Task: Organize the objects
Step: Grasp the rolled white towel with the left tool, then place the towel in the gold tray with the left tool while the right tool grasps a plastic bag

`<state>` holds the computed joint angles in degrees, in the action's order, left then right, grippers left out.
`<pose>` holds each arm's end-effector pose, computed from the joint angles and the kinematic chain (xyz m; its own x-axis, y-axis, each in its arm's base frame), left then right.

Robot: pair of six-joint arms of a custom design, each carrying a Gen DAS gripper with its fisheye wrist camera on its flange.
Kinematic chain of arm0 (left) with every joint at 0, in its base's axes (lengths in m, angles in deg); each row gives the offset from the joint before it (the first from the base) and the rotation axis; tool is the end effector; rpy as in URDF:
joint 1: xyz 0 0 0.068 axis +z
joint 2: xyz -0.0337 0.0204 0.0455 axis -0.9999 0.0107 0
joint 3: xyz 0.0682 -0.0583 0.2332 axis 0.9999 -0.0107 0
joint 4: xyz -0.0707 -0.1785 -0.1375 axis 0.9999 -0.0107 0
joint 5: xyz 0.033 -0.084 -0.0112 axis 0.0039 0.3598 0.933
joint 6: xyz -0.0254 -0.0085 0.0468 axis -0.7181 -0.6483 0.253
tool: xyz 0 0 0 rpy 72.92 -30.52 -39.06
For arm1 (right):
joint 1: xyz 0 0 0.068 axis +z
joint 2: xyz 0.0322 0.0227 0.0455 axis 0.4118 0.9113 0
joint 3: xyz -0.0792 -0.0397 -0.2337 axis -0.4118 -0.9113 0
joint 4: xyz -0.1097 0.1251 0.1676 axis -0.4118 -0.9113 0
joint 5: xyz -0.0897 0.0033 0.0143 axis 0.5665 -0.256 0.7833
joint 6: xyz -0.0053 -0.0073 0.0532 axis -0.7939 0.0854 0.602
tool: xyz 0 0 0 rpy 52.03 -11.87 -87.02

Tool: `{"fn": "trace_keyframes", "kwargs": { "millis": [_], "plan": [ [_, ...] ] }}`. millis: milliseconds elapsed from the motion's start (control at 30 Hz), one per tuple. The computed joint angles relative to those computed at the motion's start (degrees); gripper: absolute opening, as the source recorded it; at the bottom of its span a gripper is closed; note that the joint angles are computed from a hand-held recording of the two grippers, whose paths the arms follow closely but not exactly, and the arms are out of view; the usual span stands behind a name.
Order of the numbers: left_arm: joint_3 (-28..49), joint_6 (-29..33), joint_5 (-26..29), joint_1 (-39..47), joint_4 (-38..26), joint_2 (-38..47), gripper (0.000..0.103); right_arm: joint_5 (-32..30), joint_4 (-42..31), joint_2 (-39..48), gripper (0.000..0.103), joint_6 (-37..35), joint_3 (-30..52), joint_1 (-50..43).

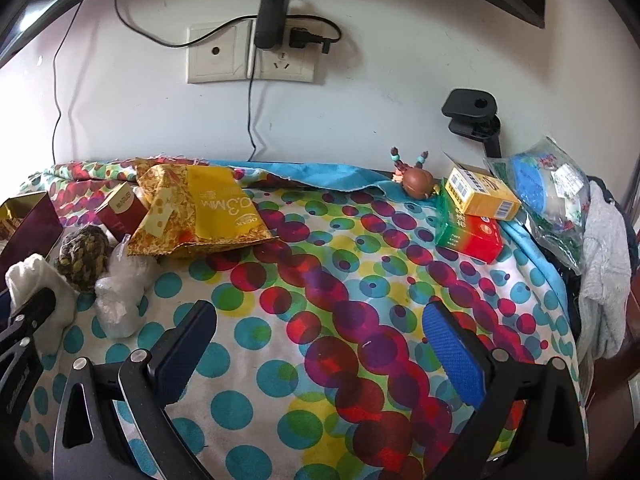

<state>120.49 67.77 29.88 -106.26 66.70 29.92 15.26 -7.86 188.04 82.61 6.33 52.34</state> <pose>0.2936 -0.0792 0.0915 -0.6689 0.0993 -0.7367 0.0271 0.9936 0.1092 0.2947 0.1370 0.0870 -0.6585 -0.0346 -0.7518 0.1009 0.9859 -0.1338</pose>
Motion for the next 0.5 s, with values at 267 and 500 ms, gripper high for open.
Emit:
{"fn": "trace_keyframes", "kwargs": {
  "millis": [267,500],
  "plan": [
    [-17.7,-5.94,0.64,-3.08,0.99,-18.34,0.028,-3.59,2.74,-0.28,0.103,-3.61,-0.9,0.48],
    [-29.71,-11.91,-5.32,-10.11,-14.62,-46.01,0.028,-11.57,3.93,0.25,0.102,-7.85,0.03,1.14]
  ]
}}
